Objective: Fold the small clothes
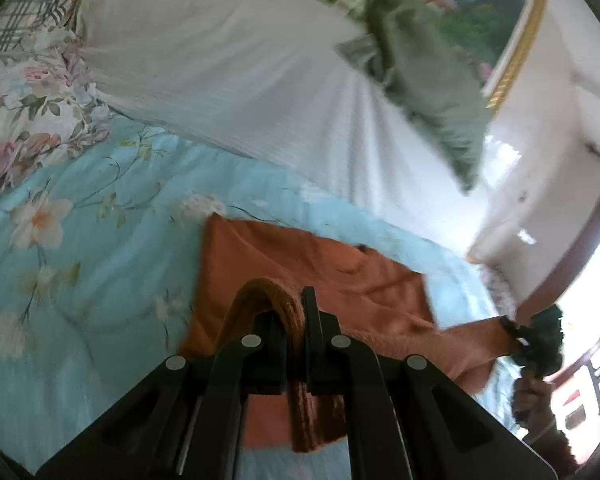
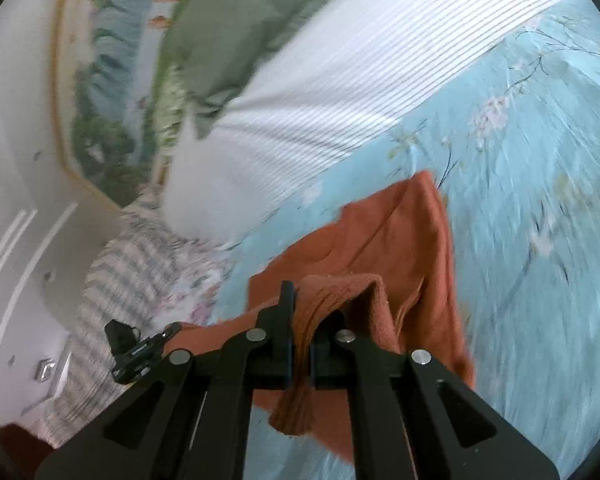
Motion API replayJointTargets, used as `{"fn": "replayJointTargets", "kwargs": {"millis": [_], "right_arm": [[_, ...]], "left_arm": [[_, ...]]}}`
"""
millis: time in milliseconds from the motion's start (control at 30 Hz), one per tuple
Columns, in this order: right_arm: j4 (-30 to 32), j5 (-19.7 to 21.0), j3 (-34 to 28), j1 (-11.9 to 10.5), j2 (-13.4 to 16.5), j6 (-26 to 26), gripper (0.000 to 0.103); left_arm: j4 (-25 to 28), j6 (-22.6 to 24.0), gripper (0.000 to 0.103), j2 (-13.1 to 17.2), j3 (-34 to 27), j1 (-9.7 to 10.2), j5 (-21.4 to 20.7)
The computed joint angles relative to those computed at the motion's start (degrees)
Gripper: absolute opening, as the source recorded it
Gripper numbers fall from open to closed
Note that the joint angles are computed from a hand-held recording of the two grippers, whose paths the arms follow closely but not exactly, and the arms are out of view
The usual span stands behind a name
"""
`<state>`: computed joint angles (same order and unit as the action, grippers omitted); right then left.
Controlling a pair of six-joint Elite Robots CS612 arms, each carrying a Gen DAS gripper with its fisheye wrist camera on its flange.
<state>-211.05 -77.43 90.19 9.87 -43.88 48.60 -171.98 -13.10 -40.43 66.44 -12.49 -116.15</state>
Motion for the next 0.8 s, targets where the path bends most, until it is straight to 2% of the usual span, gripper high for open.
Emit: {"fn": "replayJointTargets", "kwargs": {"millis": [167,333,467,533,600,633,667,700,733,767,800], "right_arm": [[9.59,-0.12,-5.67,-1.42,2.43,-0.75,0.007],[15.7,0.63,-10.13,-2.2,5.28,-0.92,0.007],[20.81,0.16,-12.23,-2.55,6.63,0.19,0.007],[21.58,1.57,-11.99,-3.0,6.74,2.48,0.007],[19.67,1.57,-10.51,-3.06,6.08,4.29,0.009],[18.74,-0.17,-9.21,-2.78,5.22,4.13,0.013],[18.27,-2.79,-7.99,-2.33,4.3,3.46,0.018],[18.45,-6.54,-6.61,-1.69,3.11,2.62,0.029],[18.37,-10.57,-5.2,-0.88,1.94,1.48,0.033],[17.38,-12.31,-4.37,-0.28,1.33,0.05,0.033],[16.14,-11.82,-4.09,0.18,1.17,-1.79,0.033]], "left_arm": [[8.78,0.34,0.004,6.28,-11.16,-0.95,3.68],[17.42,0.43,0.004,12.13,-21.15,-1.38,6.92],[24.42,0.52,0.005,16.83,-28.81,-1.48,9.01],[27.78,1.91,0.005,18.75,-32.1,-1.76,10.22],[29.29,2.41,0.009,19.37,-33.04,-1.91,10.78],[28.86,2.01,0.008,19.08,-32.41,-1.84,10.38],[28.12,1.57,0.016,18.5,-31.31,-1.7,9.4],[26.77,1.18,0.022,17.52,-29.46,-1.53,8.35],[24.79,0.97,0.038,16.08,-26.72,-1.46,7.87],[22.49,1.18,0.041,14.49,-23.66,-1.46,7.54],[20.22,1.97,0.041,12.74,-20.33,-1.48,6.64]]}}
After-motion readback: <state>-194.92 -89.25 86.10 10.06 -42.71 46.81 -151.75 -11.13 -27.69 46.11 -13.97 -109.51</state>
